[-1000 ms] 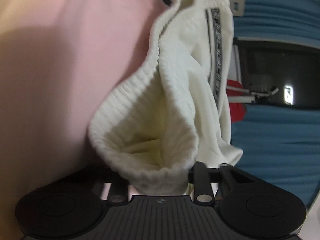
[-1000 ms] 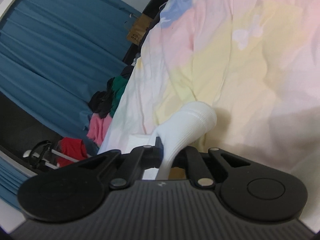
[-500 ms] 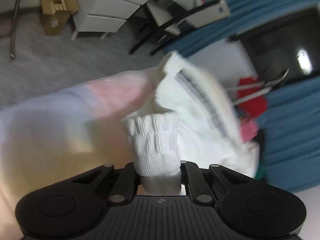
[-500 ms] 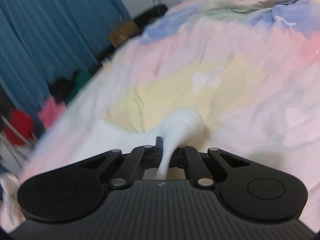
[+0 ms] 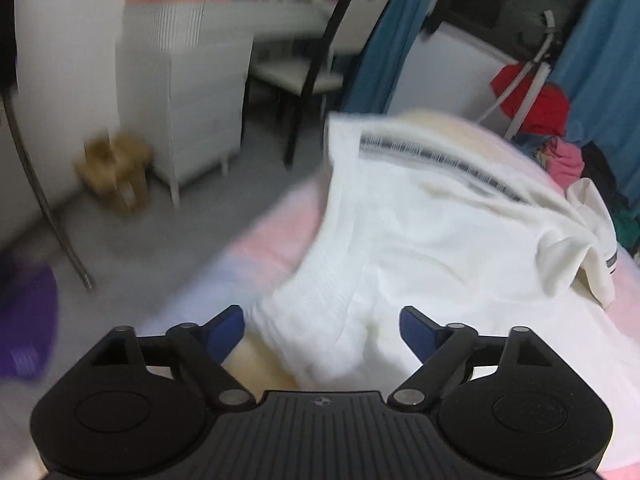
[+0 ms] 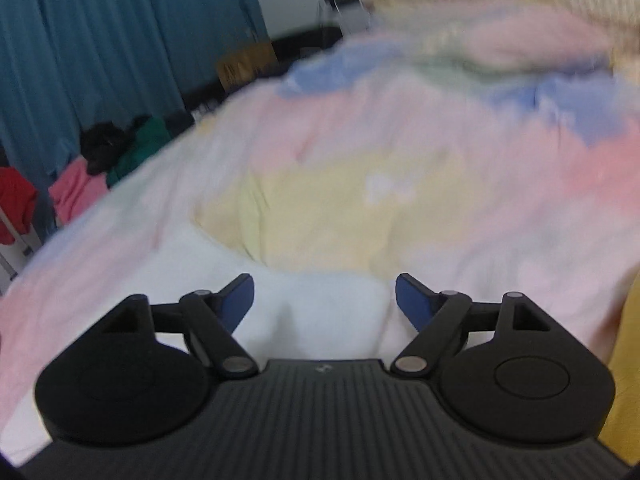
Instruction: Fold clothes
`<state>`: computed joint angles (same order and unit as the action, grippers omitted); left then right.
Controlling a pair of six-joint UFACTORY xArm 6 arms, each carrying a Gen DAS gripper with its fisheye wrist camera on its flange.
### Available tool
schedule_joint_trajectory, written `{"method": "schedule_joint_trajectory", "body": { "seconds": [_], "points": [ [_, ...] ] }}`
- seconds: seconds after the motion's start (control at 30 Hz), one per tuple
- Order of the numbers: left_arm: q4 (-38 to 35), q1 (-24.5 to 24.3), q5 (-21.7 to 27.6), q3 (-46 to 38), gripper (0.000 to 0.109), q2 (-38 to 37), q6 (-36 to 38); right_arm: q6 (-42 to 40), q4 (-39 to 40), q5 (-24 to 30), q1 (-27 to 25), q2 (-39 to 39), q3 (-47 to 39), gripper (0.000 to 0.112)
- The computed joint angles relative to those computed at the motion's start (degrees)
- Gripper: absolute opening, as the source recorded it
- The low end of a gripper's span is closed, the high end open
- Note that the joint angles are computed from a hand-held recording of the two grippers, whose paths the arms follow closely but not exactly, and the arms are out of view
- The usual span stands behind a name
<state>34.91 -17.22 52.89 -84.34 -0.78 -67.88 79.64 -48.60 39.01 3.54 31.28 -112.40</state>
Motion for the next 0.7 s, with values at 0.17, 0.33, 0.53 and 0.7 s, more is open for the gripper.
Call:
{"method": "schedule_joint_trajectory", "body": {
  "seconds": [0.17,0.33,0.53,0.7],
  "points": [
    [12.2,-5.4,2.2,-5.3,0.101,1.6,-3.7,-3.0,-4.3,-8.5,2.7,-1.1,-1.7,0.08],
    [13.1,-9.3,-1.4,-17.0,0.103,10.8,-5.1,-17.1,3.8,-20.2,6.2,0.3,-3.8,0.08],
    [12.7,-14.4,-1.8,-35.4,0.103,27.0,-2.0,-43.6,23.7,-22.2,11.5,4.7,-7.7,0.08],
    [11.9,-16.9,-4.7,-40.0,0.102,35.7,3.7,-55.1,34.2,-17.0,14.3,12.0,-16.2,0.08]
  ]
}}
